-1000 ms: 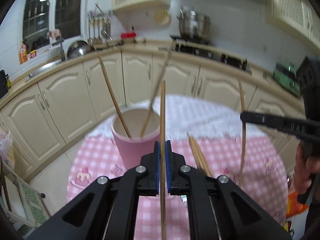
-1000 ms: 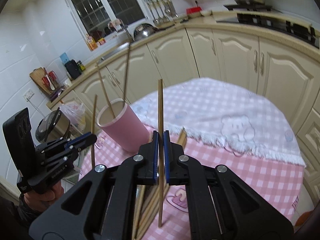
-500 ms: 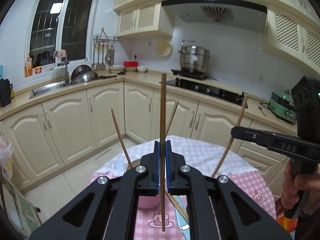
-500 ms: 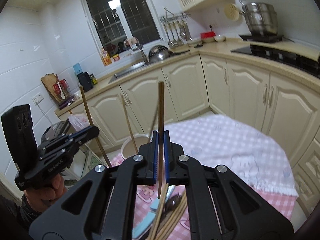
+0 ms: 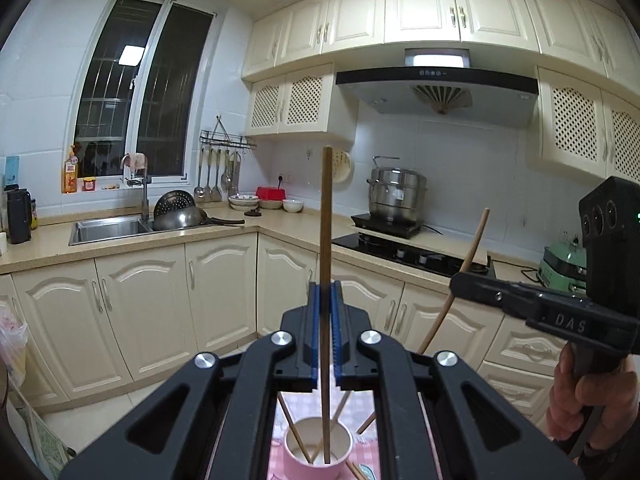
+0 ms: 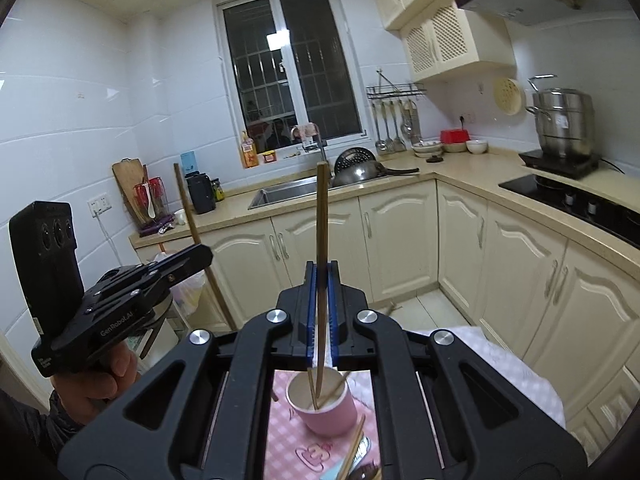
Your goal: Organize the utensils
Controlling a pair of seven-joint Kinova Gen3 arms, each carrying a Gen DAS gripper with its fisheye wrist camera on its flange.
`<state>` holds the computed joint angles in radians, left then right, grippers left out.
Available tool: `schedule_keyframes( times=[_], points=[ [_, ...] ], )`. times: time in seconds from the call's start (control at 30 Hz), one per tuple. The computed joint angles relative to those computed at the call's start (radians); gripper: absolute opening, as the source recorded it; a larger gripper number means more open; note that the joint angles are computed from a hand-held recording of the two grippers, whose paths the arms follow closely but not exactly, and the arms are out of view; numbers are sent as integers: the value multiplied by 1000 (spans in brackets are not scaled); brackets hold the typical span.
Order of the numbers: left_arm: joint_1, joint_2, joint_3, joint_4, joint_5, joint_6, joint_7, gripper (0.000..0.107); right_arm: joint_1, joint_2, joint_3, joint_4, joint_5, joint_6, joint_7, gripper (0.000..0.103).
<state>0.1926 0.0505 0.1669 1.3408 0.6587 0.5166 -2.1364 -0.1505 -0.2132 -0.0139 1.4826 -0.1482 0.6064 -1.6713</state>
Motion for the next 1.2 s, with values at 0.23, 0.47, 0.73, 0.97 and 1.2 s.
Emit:
schedule_keyframes(
  times=[0.23, 0.47, 0.73, 0.97, 1.2],
  points=[
    [4, 61, 13, -49, -69, 7, 77, 5, 7, 67, -32, -42, 48, 14, -36, 6],
    [-5, 114, 35, -53, -113, 14, 128, 5, 3, 127, -28, -49, 45, 37, -43, 6],
    [-5, 153, 48, -48, -159, 42, 169, 17, 16, 159, -9, -39, -18, 73, -35, 23],
    [-5, 99, 47, 35, -160, -51, 189, 88, 49, 73, -19, 72, 60, -41, -170, 94],
    [41, 62, 24, 50, -277, -63, 272, 94, 80, 37, 2, 102, 73, -29, -243, 97]
  ],
)
